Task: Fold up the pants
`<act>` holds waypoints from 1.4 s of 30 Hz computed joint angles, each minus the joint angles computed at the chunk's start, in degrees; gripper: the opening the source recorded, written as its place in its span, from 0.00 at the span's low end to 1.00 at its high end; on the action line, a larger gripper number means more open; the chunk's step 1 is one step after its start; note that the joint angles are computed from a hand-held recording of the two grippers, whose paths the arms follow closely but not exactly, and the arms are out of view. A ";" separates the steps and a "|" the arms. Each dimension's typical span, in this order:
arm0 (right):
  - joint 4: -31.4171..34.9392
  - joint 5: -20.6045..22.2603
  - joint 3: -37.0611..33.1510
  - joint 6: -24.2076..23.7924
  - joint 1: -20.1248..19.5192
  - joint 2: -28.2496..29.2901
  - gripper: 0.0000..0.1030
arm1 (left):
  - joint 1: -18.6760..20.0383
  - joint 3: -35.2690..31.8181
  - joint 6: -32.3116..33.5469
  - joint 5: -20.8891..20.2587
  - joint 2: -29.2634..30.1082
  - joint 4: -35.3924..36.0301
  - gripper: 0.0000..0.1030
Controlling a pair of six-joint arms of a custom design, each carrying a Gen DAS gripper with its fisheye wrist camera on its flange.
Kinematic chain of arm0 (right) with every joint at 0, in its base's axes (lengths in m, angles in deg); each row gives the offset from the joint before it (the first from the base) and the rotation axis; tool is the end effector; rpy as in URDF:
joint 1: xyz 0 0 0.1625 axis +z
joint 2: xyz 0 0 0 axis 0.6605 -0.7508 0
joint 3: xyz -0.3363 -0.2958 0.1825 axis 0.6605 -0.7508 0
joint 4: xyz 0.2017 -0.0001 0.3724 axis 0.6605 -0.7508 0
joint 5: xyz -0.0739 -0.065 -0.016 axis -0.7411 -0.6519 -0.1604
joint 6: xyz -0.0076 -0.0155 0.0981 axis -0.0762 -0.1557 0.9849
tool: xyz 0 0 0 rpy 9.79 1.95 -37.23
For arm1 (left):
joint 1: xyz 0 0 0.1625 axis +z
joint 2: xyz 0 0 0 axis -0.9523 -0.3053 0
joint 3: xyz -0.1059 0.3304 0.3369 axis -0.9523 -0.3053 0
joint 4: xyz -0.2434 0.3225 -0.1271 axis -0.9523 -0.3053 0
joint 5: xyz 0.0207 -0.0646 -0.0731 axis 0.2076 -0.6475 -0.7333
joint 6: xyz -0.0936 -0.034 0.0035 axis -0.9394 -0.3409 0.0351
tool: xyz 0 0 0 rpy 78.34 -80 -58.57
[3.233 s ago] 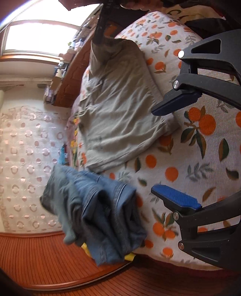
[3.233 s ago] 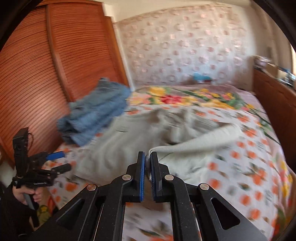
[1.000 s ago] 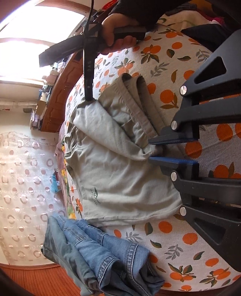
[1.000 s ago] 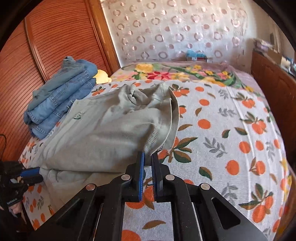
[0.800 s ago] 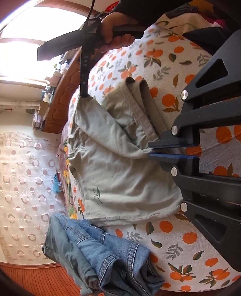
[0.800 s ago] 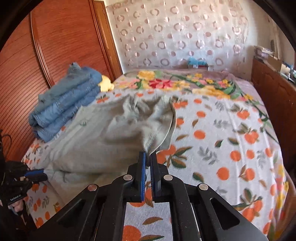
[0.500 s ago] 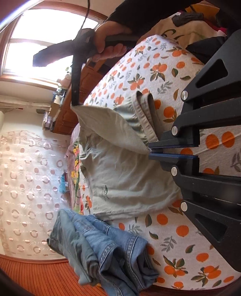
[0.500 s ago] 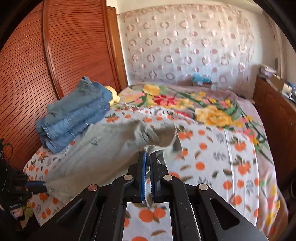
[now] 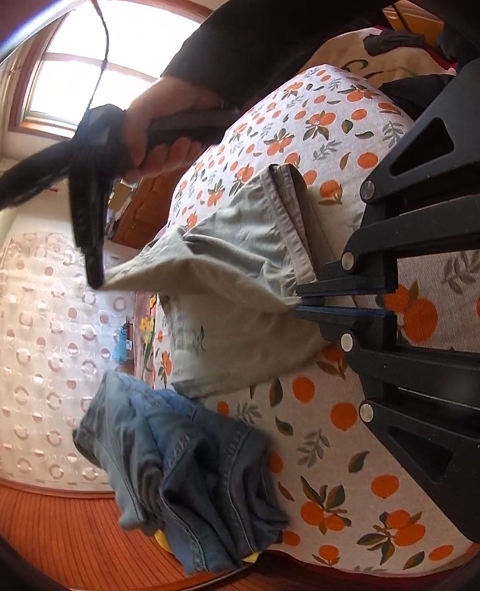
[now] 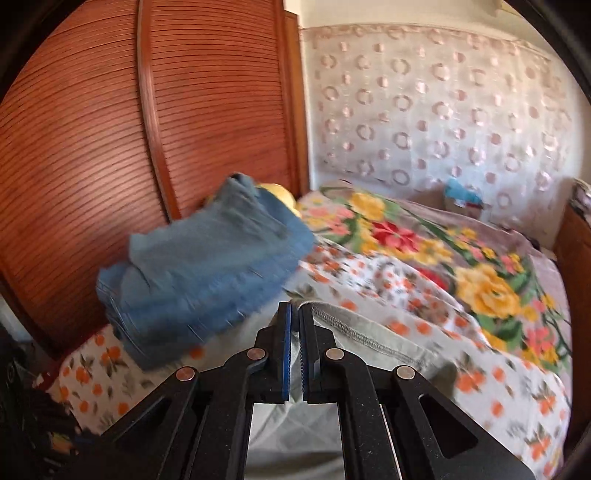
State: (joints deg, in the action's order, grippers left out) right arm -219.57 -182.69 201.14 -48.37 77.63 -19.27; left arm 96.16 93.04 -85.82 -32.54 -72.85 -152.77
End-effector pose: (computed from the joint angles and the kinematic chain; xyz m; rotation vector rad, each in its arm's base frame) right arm 0.4150 -0.4978 0.0660 1.5560 -2.4555 0.7232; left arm -0.0903 -0.2747 0.2841 0.3741 2.3921 -1.0457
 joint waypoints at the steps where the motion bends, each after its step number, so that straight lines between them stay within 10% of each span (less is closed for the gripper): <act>1: 0.84 0.89 -1.06 0.04 0.12 0.71 0.04 | 0.02 -0.10 -0.52 0.10 -0.81 0.96 0.05; 6: 6.02 4.66 -7.24 -0.54 -0.47 4.58 0.04 | 1.52 -0.45 -1.07 -0.12 -3.55 2.79 0.05; 14: 13.82 -1.31 -12.02 0.57 -4.05 8.17 0.13 | 4.03 1.02 -0.14 -2.30 -1.62 -1.01 0.05; 37: -11.39 -2.89 19.90 -9.97 -14.71 -4.99 0.27 | 6.42 0.36 3.61 -1.31 3.15 -6.15 0.05; 42: -16.12 -2.74 23.86 -9.96 -13.94 -5.04 0.48 | 7.01 0.07 4.45 -1.51 4.25 -7.24 0.05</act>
